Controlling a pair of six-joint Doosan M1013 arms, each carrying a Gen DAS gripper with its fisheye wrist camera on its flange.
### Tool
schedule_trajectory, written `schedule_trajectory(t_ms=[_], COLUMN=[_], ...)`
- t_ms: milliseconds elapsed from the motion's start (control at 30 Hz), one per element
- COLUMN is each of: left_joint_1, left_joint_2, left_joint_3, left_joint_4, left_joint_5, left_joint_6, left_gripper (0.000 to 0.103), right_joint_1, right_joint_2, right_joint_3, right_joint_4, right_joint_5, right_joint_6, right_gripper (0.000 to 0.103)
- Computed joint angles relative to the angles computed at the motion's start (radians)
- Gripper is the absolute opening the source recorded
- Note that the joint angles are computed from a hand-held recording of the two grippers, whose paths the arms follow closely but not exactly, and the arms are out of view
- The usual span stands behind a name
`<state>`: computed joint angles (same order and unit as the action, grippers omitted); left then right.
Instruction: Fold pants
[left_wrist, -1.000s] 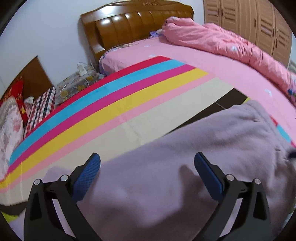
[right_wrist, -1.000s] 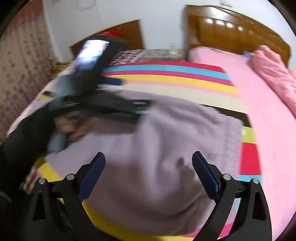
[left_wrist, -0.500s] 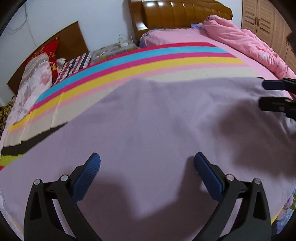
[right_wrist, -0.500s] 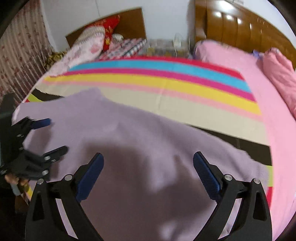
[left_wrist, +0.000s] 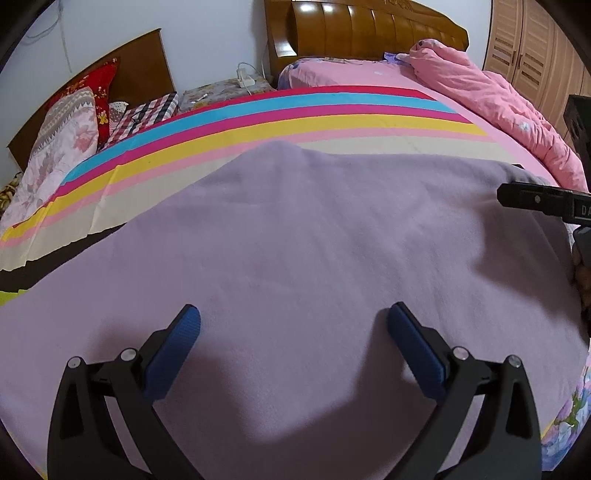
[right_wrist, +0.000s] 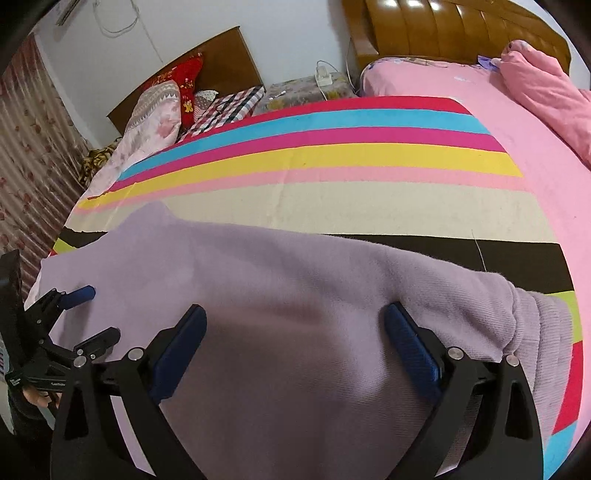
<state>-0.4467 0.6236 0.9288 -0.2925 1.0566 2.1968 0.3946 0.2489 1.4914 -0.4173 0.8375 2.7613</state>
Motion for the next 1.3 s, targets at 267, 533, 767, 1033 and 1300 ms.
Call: schedule_trajectory(t_ms=[267, 533, 767, 1033, 1300], left_joint_1=[0.021, 0.093, 0.147, 0.404, 0.569], left_joint_2=[-0.028, -0.083, -0.075, -0.011, 0.104], left_joint_3=[0.031, 0.101, 0.108, 0.024, -0.063], left_joint_4=[-0.038, 0.045, 0.082, -0.479, -0.656], left_joint_5=[-0.054, -0.151, -0.101, 0.0, -0.112], left_joint_6=[-0.008, -0.105, -0.179, -0.359, -0.685], left_gripper=[0.101, 0.101, 0.101, 0.101, 0.078], right_joint_1=[0.032, 0.149, 0.172, 0.201, 0.209], right_joint_2=[0.043, 0.145, 0.28, 0.35, 0.626], right_joint_3=[-0.073, -0.266, -0.441, -0.604, -1.097], right_joint_4=[-0.035, -0.143, 0.003, -0.066, 0.1], right_joint_5=[0.191, 0.275, 0.361, 0.271, 0.331], right_joint_6=[-0.018, -0.102, -0.392, -0.482, -0.799], right_gripper=[0.094, 0.095, 0.095, 0.095, 0.095])
